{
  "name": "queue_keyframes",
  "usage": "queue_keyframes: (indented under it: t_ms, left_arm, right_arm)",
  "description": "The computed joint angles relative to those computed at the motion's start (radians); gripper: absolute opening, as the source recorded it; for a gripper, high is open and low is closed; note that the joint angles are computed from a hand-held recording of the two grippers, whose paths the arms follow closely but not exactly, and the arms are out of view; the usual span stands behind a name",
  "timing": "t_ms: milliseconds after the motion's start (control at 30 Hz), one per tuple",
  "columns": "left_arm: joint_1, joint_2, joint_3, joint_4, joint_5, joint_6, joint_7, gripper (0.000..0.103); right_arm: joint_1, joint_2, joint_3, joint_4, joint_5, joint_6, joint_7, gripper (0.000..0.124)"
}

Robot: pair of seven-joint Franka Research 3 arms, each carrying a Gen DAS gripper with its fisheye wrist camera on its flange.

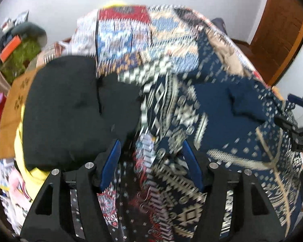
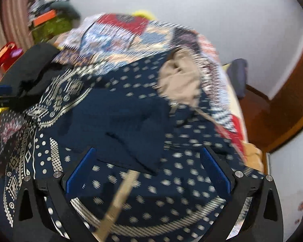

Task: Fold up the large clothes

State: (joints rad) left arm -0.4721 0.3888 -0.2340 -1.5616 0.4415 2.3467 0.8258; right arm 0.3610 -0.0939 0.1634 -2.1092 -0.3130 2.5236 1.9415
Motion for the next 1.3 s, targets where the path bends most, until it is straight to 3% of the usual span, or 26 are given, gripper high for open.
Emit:
queue_keyframes:
  t_ms: [67,133,367,500,567,633,667,733,967,1300]
  left_arm:
    - [0.013,0.001,-0.006,-0.035,-0.024,0.022,0.006,0.063]
    - [0.026,0.013,-0.015,-0.058,-0.055,0.040,0.017,0.063]
    - [0.026,0.080,-0.005,-0.042,-0.090,0.063,-0.006,0.063]
    - [0.027,0.085,0.009,-0.056,-0.091,0.112,-0.055,0.063]
    - [0.028,0.087,0.012,-0.062,-0.089,0.128,-0.073,0.066]
    - [0.024,0.086,0.017,-0.065,-0.081,0.133,-0.095,0.068]
    - [0.023,0.085,0.019,-0.067,-0.077,0.135,-0.104,0.069]
    - [0.022,0.084,0.019,-0.069,-0.073,0.136,-0.119,0.069]
    - [0.003,0.086,0.032,-0.045,-0.037,0.083,-0.167,0.069]
    - [-0.024,0.062,0.050,-0.036,0.074,0.012,-0.297,0.069]
  right_arm:
    - [0.007,0.047,0.002,0.028,0.016,-0.015,-0.010,0.098]
    - [0.019,0.094,-0.006,0.058,0.042,-0.027,-0.033,0.088]
    - [0.058,0.217,-0.043,0.150,0.103,-0.079,-0.103,0.071]
    - [0.061,0.213,-0.055,0.118,0.145,0.003,-0.162,0.056]
    - [0.066,0.205,-0.063,0.100,0.122,0.036,-0.149,0.043]
    - [0.072,0.201,-0.071,0.099,0.084,0.038,-0.110,0.014]
    - [0.073,0.196,-0.076,0.101,0.063,0.029,-0.087,0.012]
    - [0.064,0.180,-0.077,0.090,0.076,0.048,-0.084,0.009]
    - [0.017,0.065,-0.079,0.046,-0.065,0.121,0.071,0.009]
    - [-0.118,-0.083,-0.039,-0.058,-0.034,0.175,0.176,0.009]
